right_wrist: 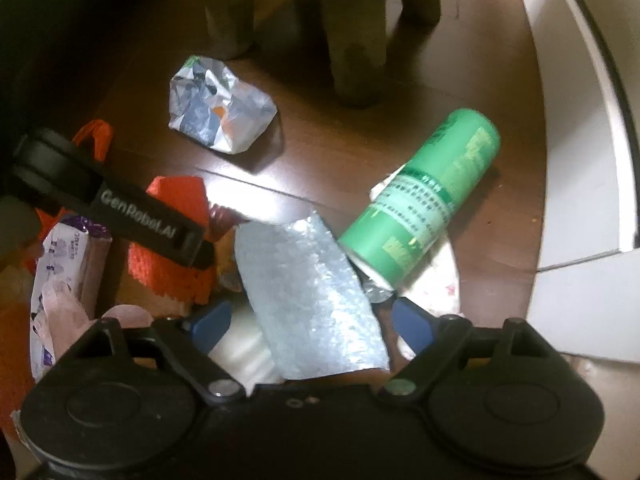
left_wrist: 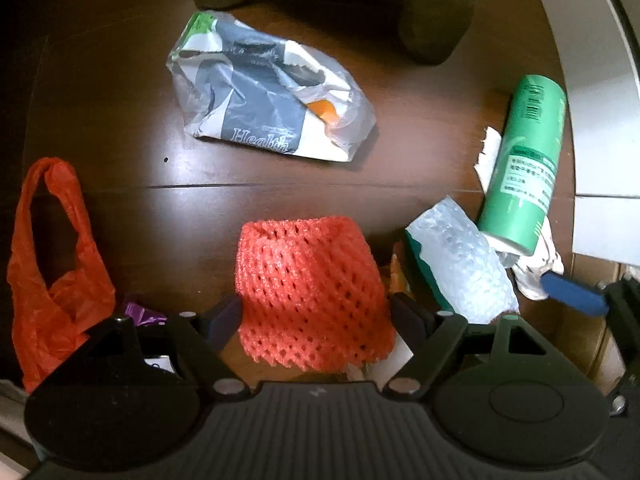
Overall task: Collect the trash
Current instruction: 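Lower the left tool to grasp the orange mesh sleeve while the right grasps a snack wrapper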
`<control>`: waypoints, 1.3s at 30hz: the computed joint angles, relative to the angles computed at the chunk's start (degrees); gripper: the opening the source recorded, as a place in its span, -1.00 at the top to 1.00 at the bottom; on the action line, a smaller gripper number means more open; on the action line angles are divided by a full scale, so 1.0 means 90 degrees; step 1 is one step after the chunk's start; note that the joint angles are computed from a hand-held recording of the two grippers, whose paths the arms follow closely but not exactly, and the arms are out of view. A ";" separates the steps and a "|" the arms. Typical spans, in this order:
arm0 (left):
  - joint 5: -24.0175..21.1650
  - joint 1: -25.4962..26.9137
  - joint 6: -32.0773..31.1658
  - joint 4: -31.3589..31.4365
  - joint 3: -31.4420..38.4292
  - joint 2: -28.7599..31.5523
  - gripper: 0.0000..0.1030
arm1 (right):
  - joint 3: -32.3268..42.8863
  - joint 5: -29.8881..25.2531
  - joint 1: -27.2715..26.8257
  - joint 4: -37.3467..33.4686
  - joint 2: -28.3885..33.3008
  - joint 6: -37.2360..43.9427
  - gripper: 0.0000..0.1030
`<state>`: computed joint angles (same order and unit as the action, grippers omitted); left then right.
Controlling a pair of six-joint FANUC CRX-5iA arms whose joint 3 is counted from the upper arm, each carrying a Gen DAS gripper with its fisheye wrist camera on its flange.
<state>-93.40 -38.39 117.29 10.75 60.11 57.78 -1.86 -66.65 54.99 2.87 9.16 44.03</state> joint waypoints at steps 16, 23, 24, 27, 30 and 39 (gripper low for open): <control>0.0624 0.0328 0.0080 0.0455 -0.0903 -0.0359 0.37 | 0.0307 0.0414 0.0016 -0.0223 0.0418 -0.0028 -0.44; 0.0939 0.0407 0.0099 0.0297 -0.1316 -0.0674 0.54 | 0.0681 0.0272 0.0026 -0.0195 0.0878 -0.0113 -0.11; 0.0930 0.0406 0.0125 0.0285 -0.1310 -0.0688 0.54 | 0.0708 0.0248 0.0042 -0.0169 0.0918 -0.0126 -0.04; 0.0909 0.0436 0.0051 0.0272 -0.1298 -0.0691 0.58 | 0.0719 0.0274 0.0112 -0.0078 0.0936 -0.0125 0.29; 0.0858 0.0427 0.0014 0.0252 -0.1218 -0.0669 0.64 | 0.0692 0.0215 0.0275 0.0293 0.0931 -0.0207 0.50; 0.0633 0.0546 -0.0146 0.0335 -0.1167 -0.1009 0.68 | 0.0716 -0.0149 0.0385 0.0817 0.0429 -0.0642 0.55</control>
<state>-87.70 -33.47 115.98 13.76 49.60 48.70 4.58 -68.00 58.45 10.22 13.02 38.26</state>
